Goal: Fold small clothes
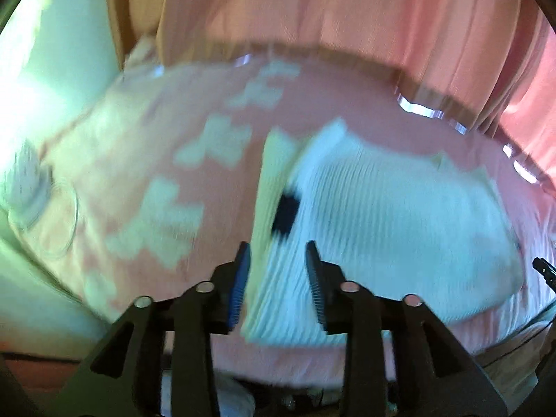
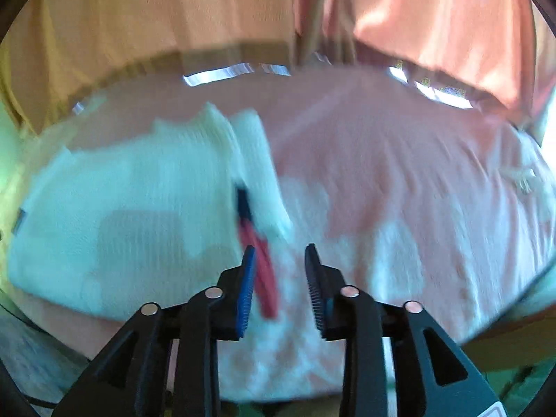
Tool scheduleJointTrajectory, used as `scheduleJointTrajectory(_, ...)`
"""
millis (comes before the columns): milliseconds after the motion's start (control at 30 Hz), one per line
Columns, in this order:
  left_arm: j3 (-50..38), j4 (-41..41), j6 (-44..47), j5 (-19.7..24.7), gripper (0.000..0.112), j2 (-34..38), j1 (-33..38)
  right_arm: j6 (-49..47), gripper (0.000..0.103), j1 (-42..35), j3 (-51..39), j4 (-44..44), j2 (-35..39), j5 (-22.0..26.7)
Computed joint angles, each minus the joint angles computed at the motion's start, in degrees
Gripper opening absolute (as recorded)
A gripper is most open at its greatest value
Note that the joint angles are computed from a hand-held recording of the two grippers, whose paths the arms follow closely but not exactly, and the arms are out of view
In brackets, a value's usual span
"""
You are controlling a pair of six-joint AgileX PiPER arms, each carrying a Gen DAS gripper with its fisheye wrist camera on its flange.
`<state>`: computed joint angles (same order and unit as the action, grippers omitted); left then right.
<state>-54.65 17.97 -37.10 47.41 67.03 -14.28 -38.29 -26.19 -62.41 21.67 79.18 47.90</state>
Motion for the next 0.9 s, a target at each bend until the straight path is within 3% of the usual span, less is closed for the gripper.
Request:
scheduleJointTrajectory(67,-3.7,-0.4,1.3,-2.3,0.039,4.2,0.9,-3.3,0.029,1.5,-3.5,6.0,2.4,2.9)
scheduleJointTrajectory(133,-7.7,0.5,0.8,-4.4,0.039,10.6,0.4,-2.8,0.019,7.0,-7.1,7.1,6.4,2.6)
scheduleJointTrajectory(167,-10.0,0.5,0.9,-5.2,0.039,14.4,0.4,-3.1,0.01,9.1,-7.7,7.6,7.6,1.8)
scheduleJointTrajectory(267,-14.6,-0.4,0.9,-8.0,0.039,23.3,0.9,-2.7,0.007,15.6,-11.5,6.1,14.0,-1.3)
scheduleJointTrajectory(367,-16.6,4.1,-2.6,-7.5,0.039,29.2,0.4,2.4,0.007,18.1,-18.1,-0.1,23.2,-4.8)
scheduleJointTrajectory(433,-15.4,7.2,-5.3,-8.2,0.039,29.8,-0.3,6.4,0.004,17.1,-20.4,-4.8,27.5,-6.9)
scheduleJointTrajectory(500,-15.2,8.8,-6.2,-8.2,0.04,29.7,-0.8,6.8,0.005,14.1,-24.1,-0.4,29.5,-2.4)
scheduleJointTrajectory(567,-15.0,10.0,-7.2,-8.1,0.04,29.7,-1.2,4.8,0.006,13.5,-23.2,2.4,27.8,-3.4)
scheduleJointTrajectory(633,-15.1,11.1,-8.4,-7.6,0.041,29.8,-1.7,7.4,0.006,15.1,-22.7,-1.7,28.0,-6.1)
scheduleJointTrajectory(700,-15.3,11.4,-8.7,-7.3,0.041,29.9,-1.9,12.6,0.005,15.8,-24.8,-6.4,31.2,-5.1)
scheduleJointTrajectory(833,-15.3,9.9,-7.7,-7.5,0.041,29.7,-1.4,9.4,0.008,15.8,-20.4,-1.5,26.1,-7.3)
scheduleJointTrajectory(900,-15.0,10.0,-7.9,-7.5,0.041,29.3,-1.6,4.1,0.008,15.9,-18.8,5.1,23.8,-5.7)
